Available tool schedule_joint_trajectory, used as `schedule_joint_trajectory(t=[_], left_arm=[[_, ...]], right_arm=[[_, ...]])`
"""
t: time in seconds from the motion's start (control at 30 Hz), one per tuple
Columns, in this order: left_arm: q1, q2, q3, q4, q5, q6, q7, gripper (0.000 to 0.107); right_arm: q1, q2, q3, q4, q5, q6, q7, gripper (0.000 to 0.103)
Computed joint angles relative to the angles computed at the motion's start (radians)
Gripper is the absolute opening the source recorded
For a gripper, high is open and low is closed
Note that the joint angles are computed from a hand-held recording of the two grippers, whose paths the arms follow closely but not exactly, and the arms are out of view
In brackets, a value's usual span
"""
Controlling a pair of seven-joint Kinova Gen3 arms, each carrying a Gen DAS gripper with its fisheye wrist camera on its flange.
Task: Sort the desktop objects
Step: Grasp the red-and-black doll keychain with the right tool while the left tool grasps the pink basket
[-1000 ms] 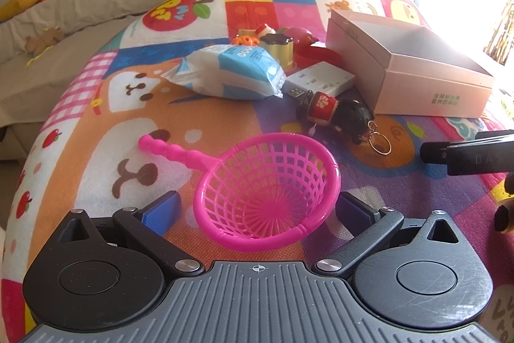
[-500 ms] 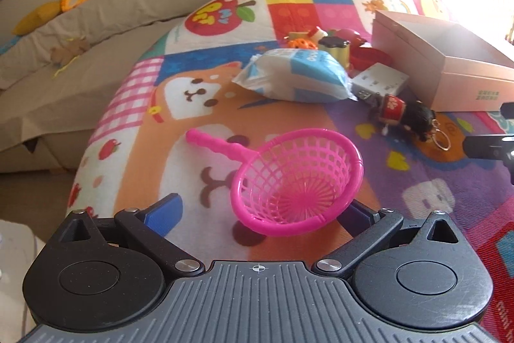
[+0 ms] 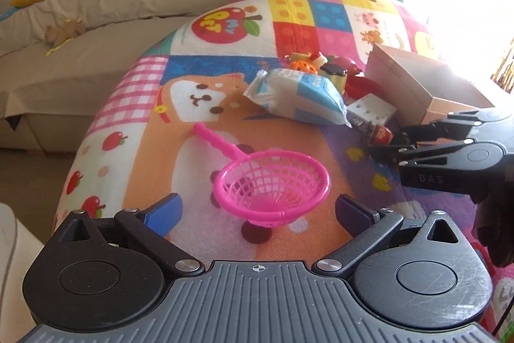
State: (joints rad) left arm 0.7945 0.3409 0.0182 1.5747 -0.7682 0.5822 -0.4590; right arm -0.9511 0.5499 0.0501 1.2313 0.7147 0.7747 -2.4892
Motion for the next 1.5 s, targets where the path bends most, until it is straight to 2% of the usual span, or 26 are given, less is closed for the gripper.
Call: schedule_joint_trajectory(t=[0.07,0.1,0.2,0.4,0.57,0.6,0.7,0.8,0.93,1.1,1.27,1.4,1.5], left_arm=[[-0.011,0.016,0.006,-0.029,0.02,0.003,-0.009,0.103],[-0.021,0.03,0.014,-0.055,0.043,0.017,-0.028,0.103],[-0.036,0.079,0.027,-0.145,0.119,0.076,-0.082,0.103],[-0.017,0.166,-0.002,-0.28,0.195,0.198,-0.123,0.103],[0.003,0.174,-0.026,-0.281,0.194,0.202,-0.137,0.103],[0.01,0.171,-0.031,-0.276,0.184,0.204,-0.14,0.103],[0.032,0.163,-0.045,-0.257,0.148,0.222,-0.137,0.103],[0.033,0.152,-0.044,-0.235,0.126,0.241,-0.136,0.103],[0.003,0.125,-0.026,-0.2,0.137,0.208,-0.128,0.103],[-0.05,0.108,0.004,-0.183,0.216,0.123,-0.138,0.103],[-0.003,0.12,-0.039,-0.182,0.175,0.107,-0.081,0.103],[0.01,0.08,-0.062,-0.087,0.118,-0.02,-0.038,0.103],[0.017,0.064,-0.072,-0.044,0.089,-0.073,-0.024,0.102]], right_arm=[[-0.01,-0.013,0.0,0.011,0.0,0.017,-0.01,0.036],[-0.012,-0.028,-0.003,0.029,0.0,0.015,-0.018,0.035],[-0.008,-0.079,-0.025,0.091,-0.012,0.0,-0.051,0.035],[0.01,-0.178,-0.083,0.211,-0.038,-0.006,-0.128,0.035],[0.004,-0.213,-0.111,0.266,0.0,0.004,-0.203,0.035],[0.001,-0.214,-0.114,0.271,0.015,0.007,-0.218,0.038],[-0.001,-0.214,-0.124,0.278,0.05,0.01,-0.251,0.057],[-0.005,-0.211,-0.131,0.279,0.083,0.013,-0.267,0.064],[-0.012,-0.203,-0.135,0.276,0.117,0.017,-0.278,0.072],[-0.025,-0.195,-0.134,0.277,0.146,0.031,-0.298,0.076],[-0.04,-0.196,-0.133,0.287,0.186,0.049,-0.33,0.08],[-0.044,-0.194,-0.138,0.286,0.208,0.068,-0.344,0.083],[-0.054,-0.197,-0.139,0.298,0.243,0.072,-0.372,0.085]])
